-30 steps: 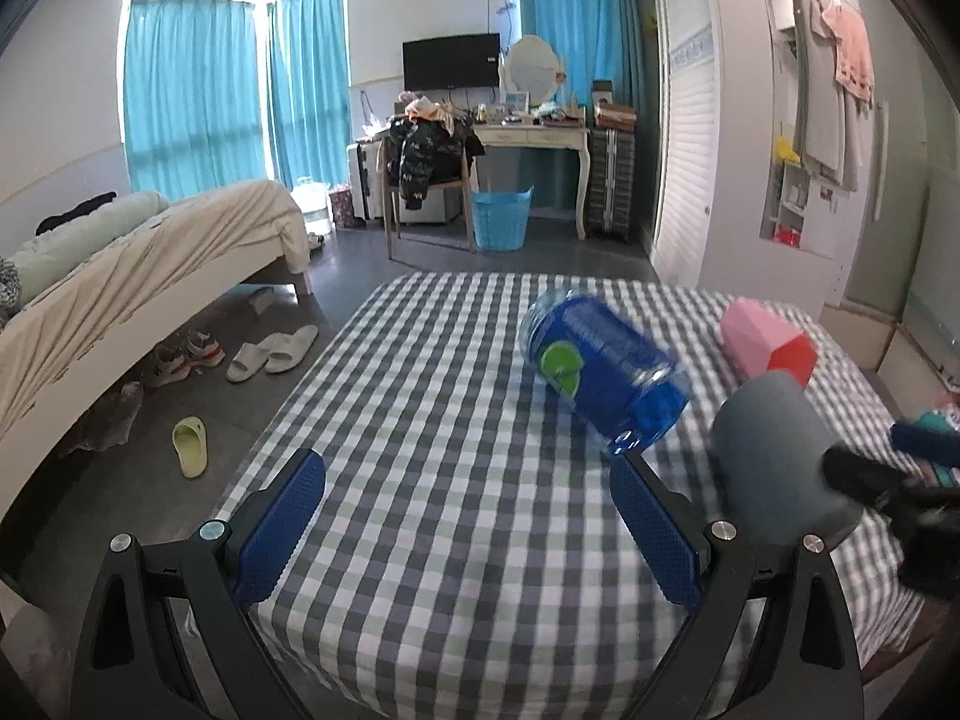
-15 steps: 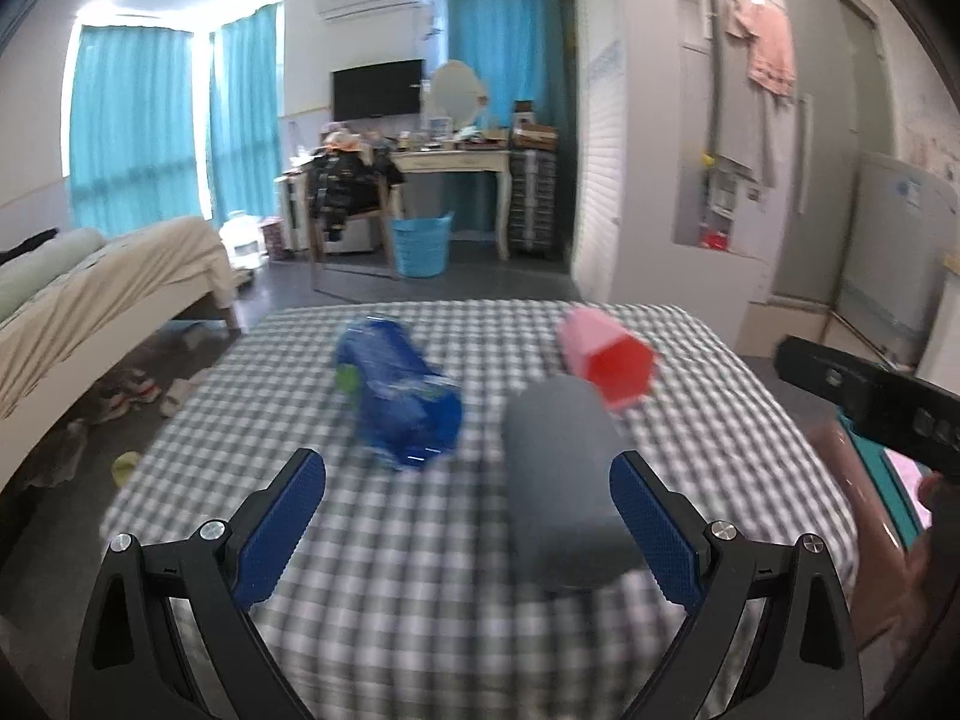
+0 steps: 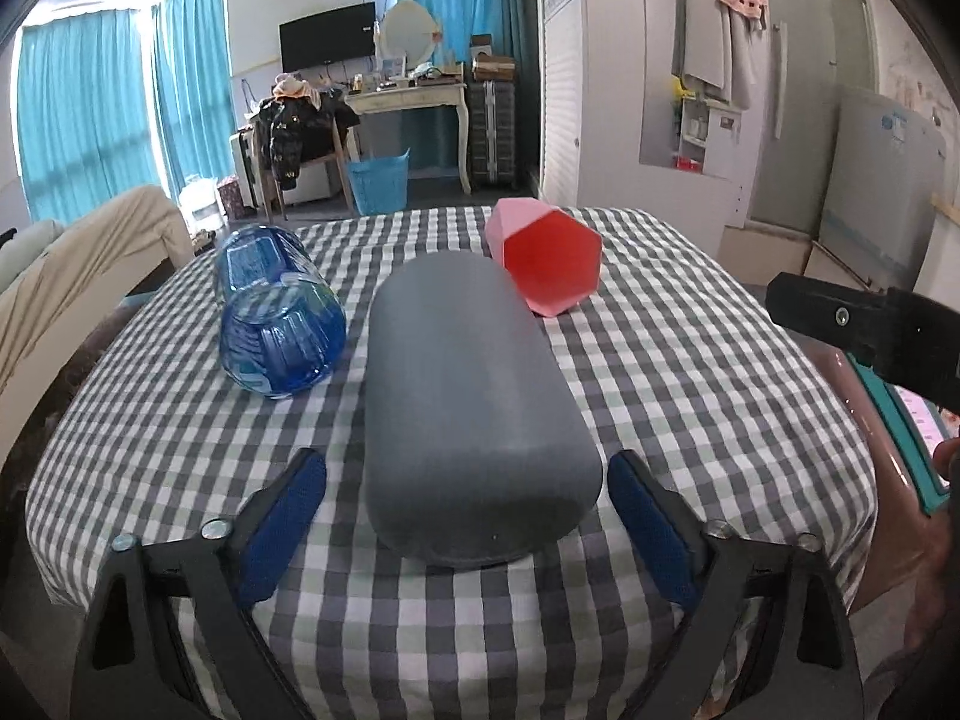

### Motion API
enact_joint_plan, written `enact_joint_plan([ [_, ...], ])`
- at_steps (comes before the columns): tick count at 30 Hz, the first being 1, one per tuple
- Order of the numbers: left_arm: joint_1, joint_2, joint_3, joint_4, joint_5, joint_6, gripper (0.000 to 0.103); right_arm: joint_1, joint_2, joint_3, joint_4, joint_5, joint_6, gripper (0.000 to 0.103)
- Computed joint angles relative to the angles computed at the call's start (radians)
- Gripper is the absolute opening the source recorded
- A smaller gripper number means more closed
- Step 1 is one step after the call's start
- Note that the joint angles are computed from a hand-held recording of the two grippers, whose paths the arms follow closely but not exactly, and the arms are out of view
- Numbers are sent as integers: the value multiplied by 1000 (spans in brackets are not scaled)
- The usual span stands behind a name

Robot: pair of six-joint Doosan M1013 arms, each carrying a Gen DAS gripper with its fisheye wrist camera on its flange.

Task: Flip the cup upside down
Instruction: 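Pass the grey cup from the right gripper into the left gripper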

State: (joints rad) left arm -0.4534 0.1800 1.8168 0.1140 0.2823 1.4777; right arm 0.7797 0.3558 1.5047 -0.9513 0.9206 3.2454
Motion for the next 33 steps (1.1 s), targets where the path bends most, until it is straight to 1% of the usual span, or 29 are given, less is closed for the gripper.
enact_joint_plan([
  [1, 2, 3, -4, -47, 7, 53, 75, -1, 0, 2, 3, -5, 2, 91],
  [3, 2, 3, -1, -52, 3, 69, 75, -3, 3, 1, 9, -8, 1, 91],
  [7, 12, -1, -5, -138, 13, 150, 75, -6, 6, -4, 16, -14, -7, 91],
  [10, 15, -14, -4, -144, -6, 163, 75, -7, 11, -10, 19, -14, -19, 91],
  [12, 21, -22, -7, -211, -10, 229, 75, -7, 13, -13, 22, -15, -23, 91],
  [15, 30, -25, -21, -269, 1, 274, 74, -7, 17, -19, 27, -12, -29, 91],
  [16, 31, -24, -23, -272, 0, 276, 74, -7, 17, -19, 30, -14, -31, 91],
  [18, 27, -19, -38, -167, 15, 173, 74, -8, 19, -21, 37, -14, -36, 91],
  [20, 27, -19, -43, -125, 12, 141, 74, -9, 22, -26, 46, -13, -43, 91],
  [22, 34, -18, -50, -161, 18, 172, 74, -9, 24, -27, 49, -14, -46, 91],
  [23, 42, -15, -62, -240, 33, 247, 74, -9, 24, -29, 47, -13, -46, 91],
  [24, 46, -13, -68, -283, 40, 289, 74, -9, 25, -29, 44, -14, -45, 91],
  [25, 47, -14, -70, -283, 33, 293, 74, -8, 24, -28, 44, -14, -44, 91],
  [26, 45, -16, -69, -259, 22, 273, 74, -9, 26, -29, 46, -15, -46, 91],
  [28, 47, -13, -73, -250, 25, 275, 73, -12, 30, -31, 53, -17, -49, 91],
  [30, 55, -7, -78, -287, 46, 297, 73, -13, 32, -32, 57, -21, -50, 91],
  [33, 64, -9, -73, -317, 44, 319, 73, -15, 31, -31, 62, -21, -53, 91],
])
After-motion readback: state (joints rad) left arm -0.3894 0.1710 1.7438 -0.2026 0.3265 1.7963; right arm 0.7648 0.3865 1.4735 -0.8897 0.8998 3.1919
